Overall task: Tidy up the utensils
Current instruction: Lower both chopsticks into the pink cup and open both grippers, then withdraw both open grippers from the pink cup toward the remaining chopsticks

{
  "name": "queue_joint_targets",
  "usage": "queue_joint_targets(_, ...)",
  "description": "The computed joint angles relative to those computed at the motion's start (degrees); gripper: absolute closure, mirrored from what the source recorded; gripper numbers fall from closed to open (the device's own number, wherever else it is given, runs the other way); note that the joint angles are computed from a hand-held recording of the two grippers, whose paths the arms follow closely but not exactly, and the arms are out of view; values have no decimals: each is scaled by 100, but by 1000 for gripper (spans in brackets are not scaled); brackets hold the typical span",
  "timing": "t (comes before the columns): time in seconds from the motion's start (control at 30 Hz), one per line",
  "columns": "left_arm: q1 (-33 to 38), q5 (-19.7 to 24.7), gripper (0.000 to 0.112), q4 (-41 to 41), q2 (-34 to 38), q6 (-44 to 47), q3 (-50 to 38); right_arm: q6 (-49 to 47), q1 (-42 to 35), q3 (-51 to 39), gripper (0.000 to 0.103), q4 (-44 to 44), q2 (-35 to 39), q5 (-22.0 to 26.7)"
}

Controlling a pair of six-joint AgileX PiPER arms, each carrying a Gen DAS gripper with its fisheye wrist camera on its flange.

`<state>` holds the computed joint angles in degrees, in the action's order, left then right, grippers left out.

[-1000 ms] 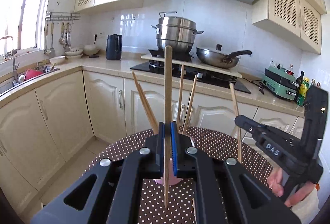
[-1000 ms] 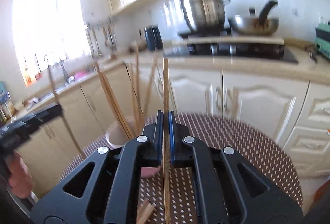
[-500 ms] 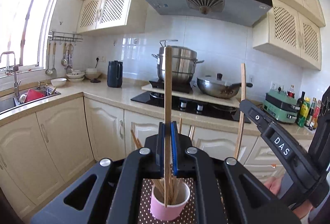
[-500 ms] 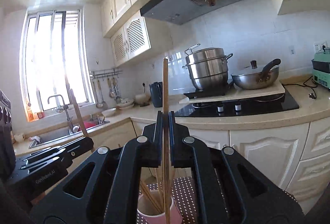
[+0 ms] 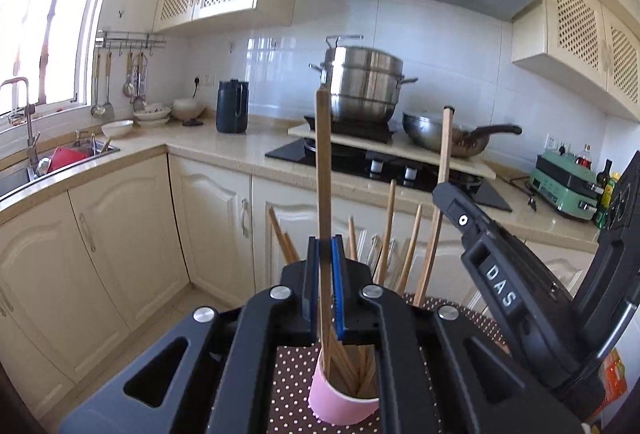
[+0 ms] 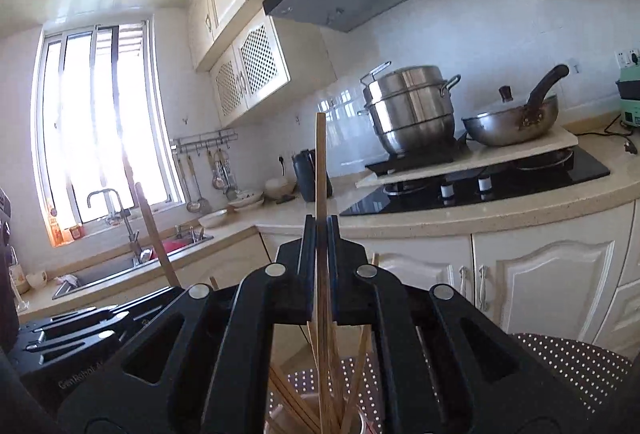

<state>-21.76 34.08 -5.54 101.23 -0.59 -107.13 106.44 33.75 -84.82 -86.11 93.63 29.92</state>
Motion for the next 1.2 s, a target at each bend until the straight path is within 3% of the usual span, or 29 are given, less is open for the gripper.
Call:
queue_joint_targets(0.27, 80, -373, 101, 48, -153, 296, 855, -1812, -181, 570, 95, 2228, -334, -502)
queue_joint_targets(0.3, 93, -434, 93, 42, -203, 348, 960, -1870, -170, 632, 94, 2322, -407, -460)
queue_joint_targets(0.33, 110, -506, 85, 39, -274, 401, 1093, -1859, -145, 696, 88, 2354, -480, -390)
queue_joint_targets(0.37, 120, -563, 84, 55, -354, 413, 1216, -1871, -109, 761, 82, 2414, -566, -289)
queue_joint_targets(0.43, 161, -632, 83, -62, -521, 546, 1448, -1818, -27, 883, 36, 2386, -738, -157)
queue_joint_targets(0.5, 171, -660, 83, -47, -679, 518, 1635, -1519, 215, 992, 35, 1943, -886, 173)
queue_joint_targets(0.7, 182, -774, 80, -124, -1233, 535, 2162, -1649, 817, 972, 35, 1821, -1192, 929)
queue_joint_targets(0.87, 58, -786, 76, 270, -1739, 138, 2472, -1631, 1433, 942, 34, 1629, -1419, 1637)
queue_joint_targets(1.2, -96, -840, 60, 535, -2786, -287, 3651, -1368, 2817, 1206, 18, 1484, -1847, 3130)
